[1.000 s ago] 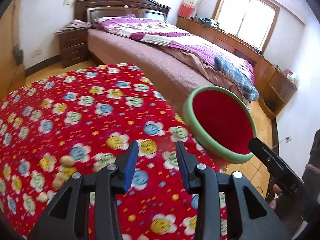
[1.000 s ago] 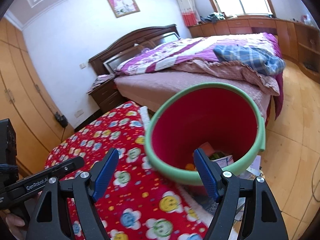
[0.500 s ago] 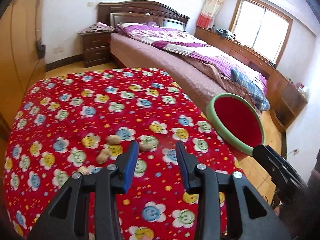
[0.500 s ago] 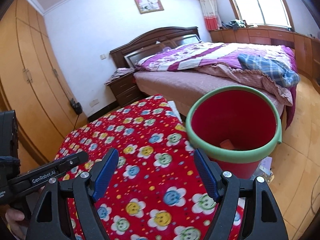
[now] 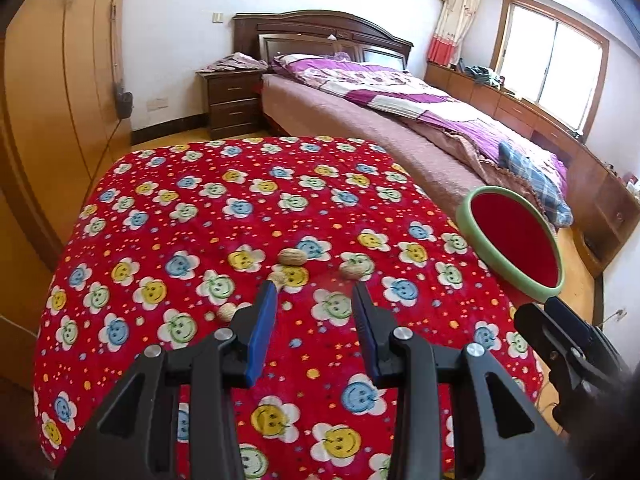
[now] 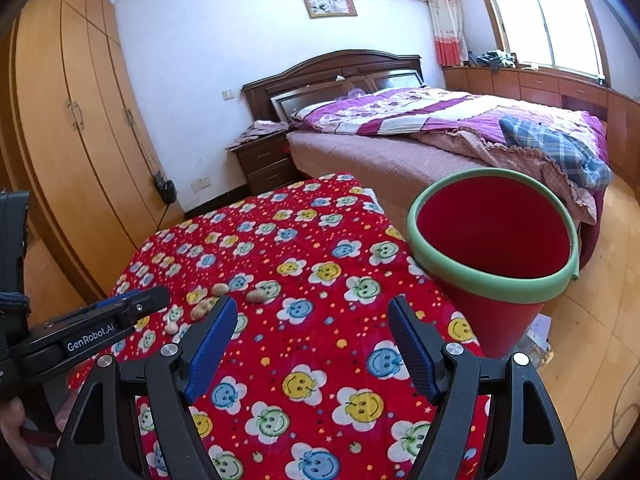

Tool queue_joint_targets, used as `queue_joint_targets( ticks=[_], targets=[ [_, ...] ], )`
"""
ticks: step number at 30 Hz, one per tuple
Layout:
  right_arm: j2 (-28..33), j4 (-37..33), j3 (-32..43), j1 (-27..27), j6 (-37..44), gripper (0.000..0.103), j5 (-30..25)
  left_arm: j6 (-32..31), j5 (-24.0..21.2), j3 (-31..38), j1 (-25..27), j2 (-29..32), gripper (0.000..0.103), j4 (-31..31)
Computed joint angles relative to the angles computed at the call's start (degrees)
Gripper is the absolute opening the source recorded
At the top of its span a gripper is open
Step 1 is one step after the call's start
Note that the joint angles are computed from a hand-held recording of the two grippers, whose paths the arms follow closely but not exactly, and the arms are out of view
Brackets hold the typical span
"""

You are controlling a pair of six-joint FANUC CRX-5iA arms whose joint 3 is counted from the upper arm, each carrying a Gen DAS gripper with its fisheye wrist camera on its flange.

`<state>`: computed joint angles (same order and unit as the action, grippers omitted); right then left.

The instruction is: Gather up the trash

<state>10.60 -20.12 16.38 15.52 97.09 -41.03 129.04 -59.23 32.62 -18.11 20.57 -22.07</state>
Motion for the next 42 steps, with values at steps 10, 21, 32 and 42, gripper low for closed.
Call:
queue_joint_targets(
  ticks=[10, 21, 32, 42],
  targets=[
    [-0.2, -0.2, -0.3, 0.0, 0.1, 0.078, -0.3, 2.5, -0.9, -1.1, -0.5, -0.8, 0.039, -2.3],
    [-0.1, -0.7, -0.3, 0.0, 0.4, 0.078, -0.5, 3.4, -1.5, -0.7, -0.9, -0.8, 0.039, -3.4],
    [0.0, -1.1, -0.1, -0.1, 0.8, 0.078, -0.8, 3.7, -1.4, -0.7, -1.0, -0.8, 0.039, -3.7],
    [-0.2, -1.4, -0.3, -0.2, 1.1, 0.078, -0.4, 5.1, -1.5, -0.7, -1.8, -1.3, 0.039, -6.1]
  ],
)
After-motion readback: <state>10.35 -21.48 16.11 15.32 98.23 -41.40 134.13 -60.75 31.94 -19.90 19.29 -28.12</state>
